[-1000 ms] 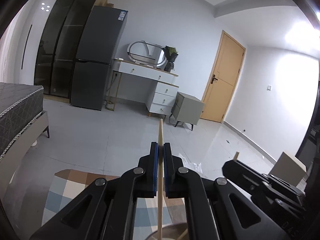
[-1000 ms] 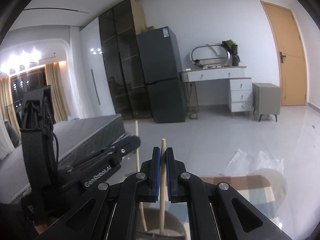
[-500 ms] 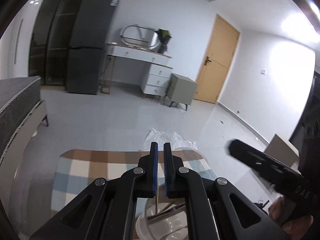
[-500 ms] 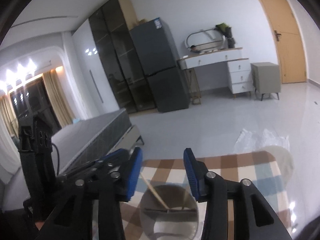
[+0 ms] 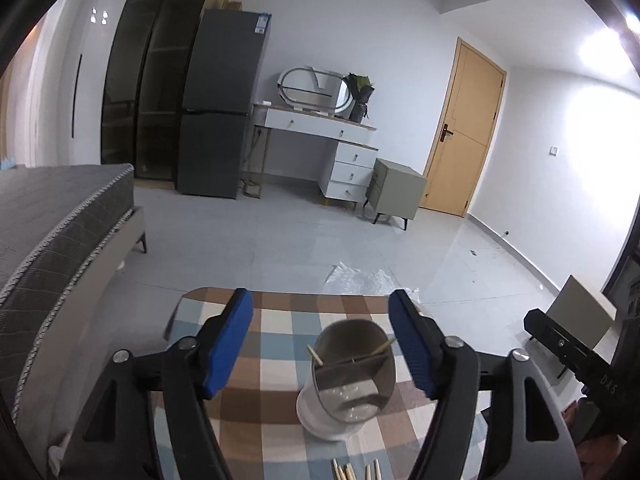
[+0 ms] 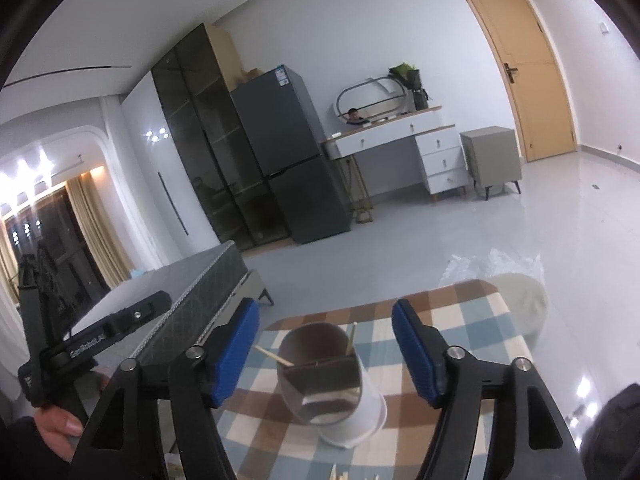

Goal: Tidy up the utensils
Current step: 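Lower both chopsticks into the utensil holder and open both grippers, then move both grippers back down toward the chopstick pile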

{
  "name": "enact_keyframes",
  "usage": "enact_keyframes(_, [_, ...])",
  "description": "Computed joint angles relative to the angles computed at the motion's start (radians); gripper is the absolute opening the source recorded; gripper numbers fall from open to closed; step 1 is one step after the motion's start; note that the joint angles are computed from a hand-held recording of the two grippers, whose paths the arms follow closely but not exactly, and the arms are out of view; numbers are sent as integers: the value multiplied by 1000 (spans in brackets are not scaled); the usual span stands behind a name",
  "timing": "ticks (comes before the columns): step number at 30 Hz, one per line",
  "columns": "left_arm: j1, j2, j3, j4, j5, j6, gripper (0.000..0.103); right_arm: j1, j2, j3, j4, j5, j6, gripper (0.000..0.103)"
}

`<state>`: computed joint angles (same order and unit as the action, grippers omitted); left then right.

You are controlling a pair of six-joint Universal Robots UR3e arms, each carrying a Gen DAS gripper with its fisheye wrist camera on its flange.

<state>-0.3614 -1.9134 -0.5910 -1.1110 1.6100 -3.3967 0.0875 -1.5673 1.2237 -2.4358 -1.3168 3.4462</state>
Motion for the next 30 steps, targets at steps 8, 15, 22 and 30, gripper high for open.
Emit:
enact_keyframes(8, [-96, 84, -160, 94, 107, -23, 91, 32, -123, 149, -40, -37, 14, 85])
enact_keyframes(15, [-142, 131, -298, 173, 174, -29, 100, 53, -215, 296, -40, -64, 9, 91])
enact_keyframes(22, [-145, 184, -471, 251, 187, -38, 101, 40, -319, 477, -49, -69, 11, 99])
enact_keyframes(30, [-128, 246, -720, 289, 178, -111, 101, -13, -313, 512, 106, 5, 1, 99])
